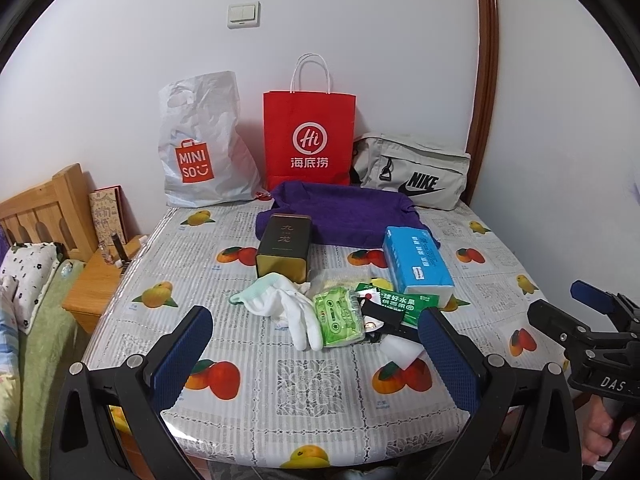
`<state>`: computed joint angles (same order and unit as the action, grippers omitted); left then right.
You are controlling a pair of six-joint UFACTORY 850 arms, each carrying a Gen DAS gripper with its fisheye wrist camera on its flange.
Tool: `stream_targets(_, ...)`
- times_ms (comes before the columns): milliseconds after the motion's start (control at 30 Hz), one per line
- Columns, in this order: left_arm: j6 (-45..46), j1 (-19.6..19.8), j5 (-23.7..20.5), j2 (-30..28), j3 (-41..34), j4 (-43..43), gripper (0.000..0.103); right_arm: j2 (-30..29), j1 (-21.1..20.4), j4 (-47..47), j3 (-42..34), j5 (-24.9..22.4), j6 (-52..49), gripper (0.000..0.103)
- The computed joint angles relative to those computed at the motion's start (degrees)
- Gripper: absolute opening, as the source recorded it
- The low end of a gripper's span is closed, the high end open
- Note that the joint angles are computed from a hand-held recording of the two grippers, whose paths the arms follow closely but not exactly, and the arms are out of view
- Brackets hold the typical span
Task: Organize soft objects
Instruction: 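Reach down and grasp the white glove with the left gripper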
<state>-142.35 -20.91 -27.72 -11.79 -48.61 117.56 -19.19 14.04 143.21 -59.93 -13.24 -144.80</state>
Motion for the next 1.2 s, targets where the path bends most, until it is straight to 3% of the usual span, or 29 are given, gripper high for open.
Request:
stream_targets(267,-7.5,3.2,4.2,-3.3,-1.1,7.1,0.103,-3.8,-0.3,-11.2,-2.7,0.8,11.0,0.103)
stream_targets(500,-7.3,6.7,6.9,-9.7,-4.7,6.7,0.103,-7.7,-0.2,-11.9,-5.0,1.8,11.5,0.103)
stream_targets(867,-12.1,11.0,11.4,-19.8,-13.2,15.8,0.103,-14.6,-0.2,-26.5,-10.4,3.4,25.5,0.103)
stream_targets(1000,-14.3,12.3,12.9,-23.9,-17.3,20.7,0.103,-16.8,-0.3,-34.8,-12.3,3.7,33.3,0.103)
stream_targets(1200,-19.4,13.4,14.9,-28.0,-21.5,28.7,0.096,-20.5,0.0,-58.2,-16.5,5.4,56.6,0.103)
